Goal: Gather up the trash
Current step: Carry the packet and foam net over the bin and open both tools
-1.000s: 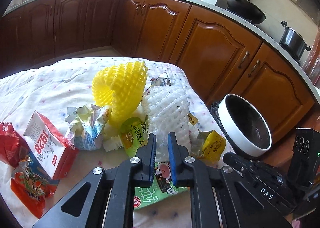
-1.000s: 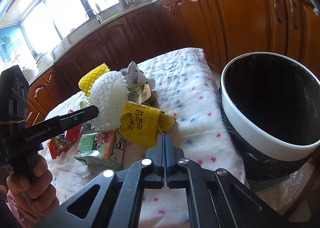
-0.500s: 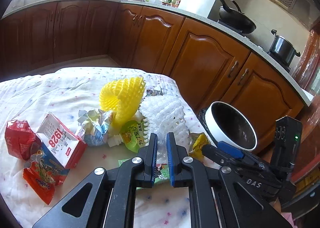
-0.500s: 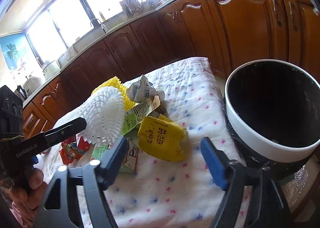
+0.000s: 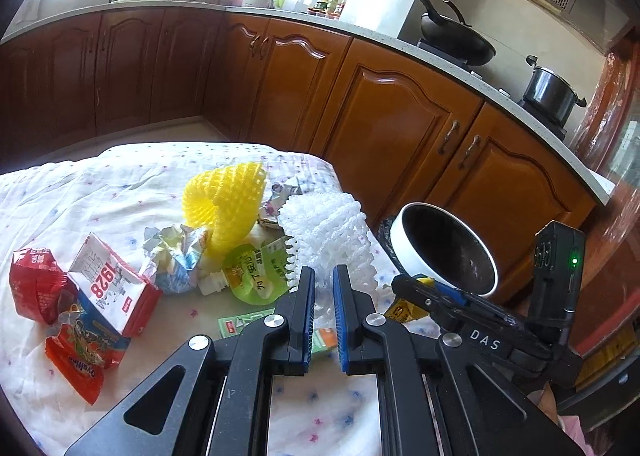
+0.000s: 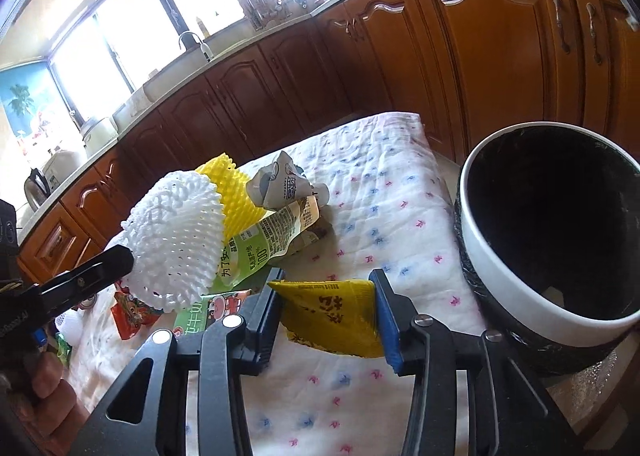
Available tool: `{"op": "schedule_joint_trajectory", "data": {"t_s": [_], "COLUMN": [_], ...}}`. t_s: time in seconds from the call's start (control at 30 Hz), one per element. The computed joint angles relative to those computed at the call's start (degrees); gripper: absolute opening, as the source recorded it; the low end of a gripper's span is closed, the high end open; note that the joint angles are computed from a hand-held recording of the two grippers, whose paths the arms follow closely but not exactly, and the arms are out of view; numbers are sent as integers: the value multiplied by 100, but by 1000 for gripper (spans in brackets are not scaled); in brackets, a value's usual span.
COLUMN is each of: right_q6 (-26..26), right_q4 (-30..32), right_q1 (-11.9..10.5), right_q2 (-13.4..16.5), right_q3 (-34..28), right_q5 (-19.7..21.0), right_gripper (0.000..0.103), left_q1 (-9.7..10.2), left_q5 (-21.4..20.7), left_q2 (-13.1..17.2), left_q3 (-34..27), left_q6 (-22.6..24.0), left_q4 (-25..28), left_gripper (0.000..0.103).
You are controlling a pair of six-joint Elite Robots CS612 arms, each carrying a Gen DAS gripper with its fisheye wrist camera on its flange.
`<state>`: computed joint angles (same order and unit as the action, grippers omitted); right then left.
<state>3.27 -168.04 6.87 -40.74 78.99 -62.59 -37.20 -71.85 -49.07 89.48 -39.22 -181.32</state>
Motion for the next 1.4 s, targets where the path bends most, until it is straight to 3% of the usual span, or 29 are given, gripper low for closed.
{"op": "schedule_joint_trajectory", "data": {"t_s": [0.2, 0.6, 0.97, 1.17, 1.4], "right_q6": [183, 530, 629, 623, 598], "right_q4": [-393, -676, -325, 25, 218], "right_q1": [-158, -492, -655, -699, -734], "right_q2": [-229, -331, -79, 98, 188], "right_q3": [317, 436, -58, -399, -519], "right_q5": [-33, -362, -541, -591, -561], "right_gripper": [44, 44, 44, 44, 48], "left_q1": [-35, 3, 104, 168, 221], "left_q5": [-239, -730, -1096, -1289, -1434], "left_q2": [126, 584, 1295, 1769, 2142], "left_q3": [-242, -1140, -2653, -3595, -4295], "left_q6": [216, 745, 1378, 1556, 1626], "left_q4": [69, 559, 1723, 2453, 3069], "left_gripper": [8, 8, 8, 8, 11]}}
